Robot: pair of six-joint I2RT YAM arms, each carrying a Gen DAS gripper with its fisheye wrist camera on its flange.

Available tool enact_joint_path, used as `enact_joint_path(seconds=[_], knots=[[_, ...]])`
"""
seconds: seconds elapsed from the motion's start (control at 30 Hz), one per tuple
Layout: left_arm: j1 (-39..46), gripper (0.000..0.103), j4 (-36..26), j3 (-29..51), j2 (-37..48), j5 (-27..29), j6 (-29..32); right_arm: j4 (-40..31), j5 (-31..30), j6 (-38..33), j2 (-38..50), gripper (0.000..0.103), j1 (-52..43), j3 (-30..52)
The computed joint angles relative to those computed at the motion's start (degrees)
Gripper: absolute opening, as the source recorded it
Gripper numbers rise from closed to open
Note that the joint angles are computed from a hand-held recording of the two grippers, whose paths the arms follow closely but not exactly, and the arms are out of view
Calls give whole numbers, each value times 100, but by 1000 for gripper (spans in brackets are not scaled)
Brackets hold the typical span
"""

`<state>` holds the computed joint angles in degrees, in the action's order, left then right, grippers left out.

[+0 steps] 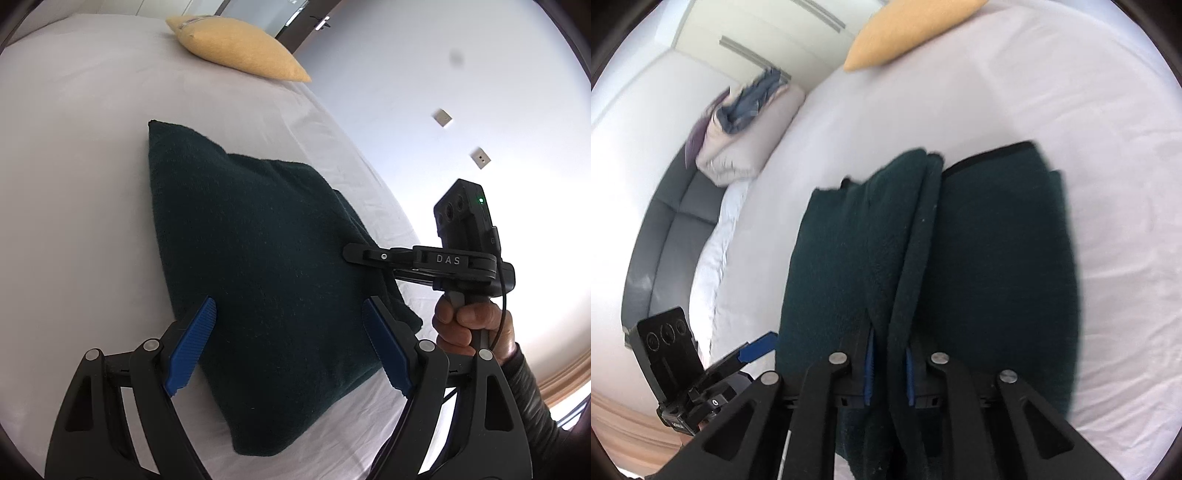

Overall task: Fold small clothes
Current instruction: 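Fold the sweater bundle over with the left gripper while the right gripper holds it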

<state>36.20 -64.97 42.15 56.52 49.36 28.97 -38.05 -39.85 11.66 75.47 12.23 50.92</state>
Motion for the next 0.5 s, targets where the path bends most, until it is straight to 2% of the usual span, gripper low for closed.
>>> enact_joint_path(seconds=[0.17,0.37,0.43,0.5], knots=[[-1071,81,721,-94,-428,-332,-1101,81,-335,-220,-415,13,-675,-319],[-2018,81,1532,-229,-409,-682,-1998,87,-852,-541,-1084,13,-1484,-785],[-2304,81,1747,-290,-405,-858,-2185,157,-953,-624,-940,13,-1639,-901],[-2537,81,1861,-318,-367,-943,-2321,215,-756,-740,-676,13,-1733,-1059]])
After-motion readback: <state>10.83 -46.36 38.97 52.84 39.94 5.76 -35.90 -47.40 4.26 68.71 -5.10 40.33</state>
